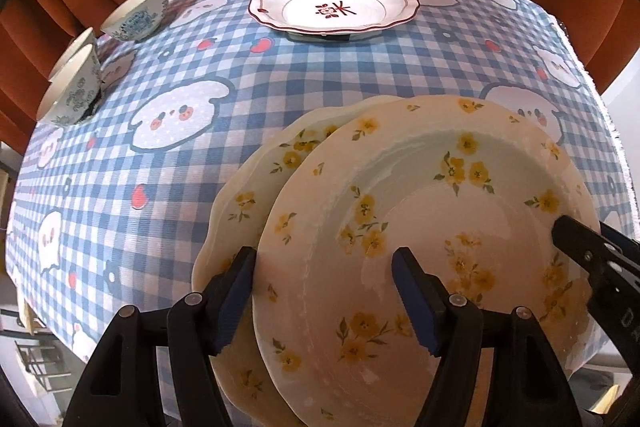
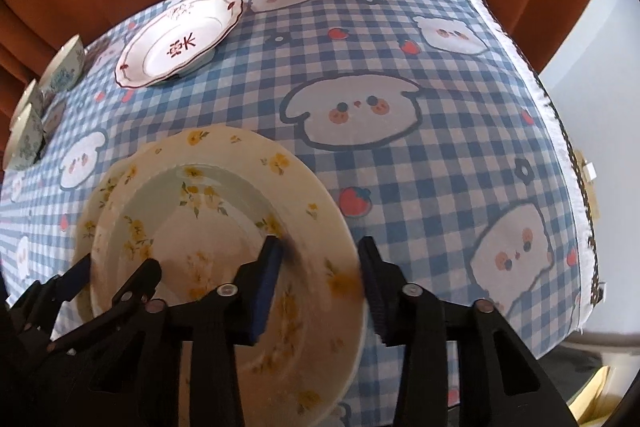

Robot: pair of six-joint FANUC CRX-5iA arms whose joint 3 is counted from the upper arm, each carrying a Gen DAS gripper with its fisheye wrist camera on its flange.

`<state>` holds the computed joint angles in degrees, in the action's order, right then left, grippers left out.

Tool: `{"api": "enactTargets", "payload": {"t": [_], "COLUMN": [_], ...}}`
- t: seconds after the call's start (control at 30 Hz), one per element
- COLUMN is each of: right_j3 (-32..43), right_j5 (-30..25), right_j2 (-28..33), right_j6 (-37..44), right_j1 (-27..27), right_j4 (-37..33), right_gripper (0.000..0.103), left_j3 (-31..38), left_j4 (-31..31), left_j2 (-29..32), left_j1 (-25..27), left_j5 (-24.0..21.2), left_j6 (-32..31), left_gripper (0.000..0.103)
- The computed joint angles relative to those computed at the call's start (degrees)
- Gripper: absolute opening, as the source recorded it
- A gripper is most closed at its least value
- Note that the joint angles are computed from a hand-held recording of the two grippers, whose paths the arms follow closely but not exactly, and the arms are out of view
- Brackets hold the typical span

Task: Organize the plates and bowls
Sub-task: 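Lower the held plate onto the deep plate and open both tools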

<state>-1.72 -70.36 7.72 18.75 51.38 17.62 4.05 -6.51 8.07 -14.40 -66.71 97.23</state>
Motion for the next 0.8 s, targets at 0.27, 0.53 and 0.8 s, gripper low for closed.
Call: {"api": "enactTargets", "payload": {"t": [0.27, 0.53, 0.8], "right_j3": [-0.1, 1.49, 1.56], "right_j5": [1.91, 3.6, 2.76], "right_j2": [-0.1, 1.25, 2.29], "right_j6": [2.74, 6.67, 3.59], "right_j1": [-0.66, -1.36, -0.1], "right_j4": [-2.48, -6.0, -3.01], "right_gripper": [0.038, 0.039, 0.042], "left_j3": [0.48, 0.06, -1.09], "left_j4": [-1.06, -1.38, 0.26], "left_j2": [-1.04, -2.39, -3.36], "left_j1": [0.45, 0.69, 1.06], "left_j5": [-1.77, -1.71, -0.86], "left_j6": [1.96, 3.11, -0.27], "left_gripper": [0.069, 0.068, 0.068]}}
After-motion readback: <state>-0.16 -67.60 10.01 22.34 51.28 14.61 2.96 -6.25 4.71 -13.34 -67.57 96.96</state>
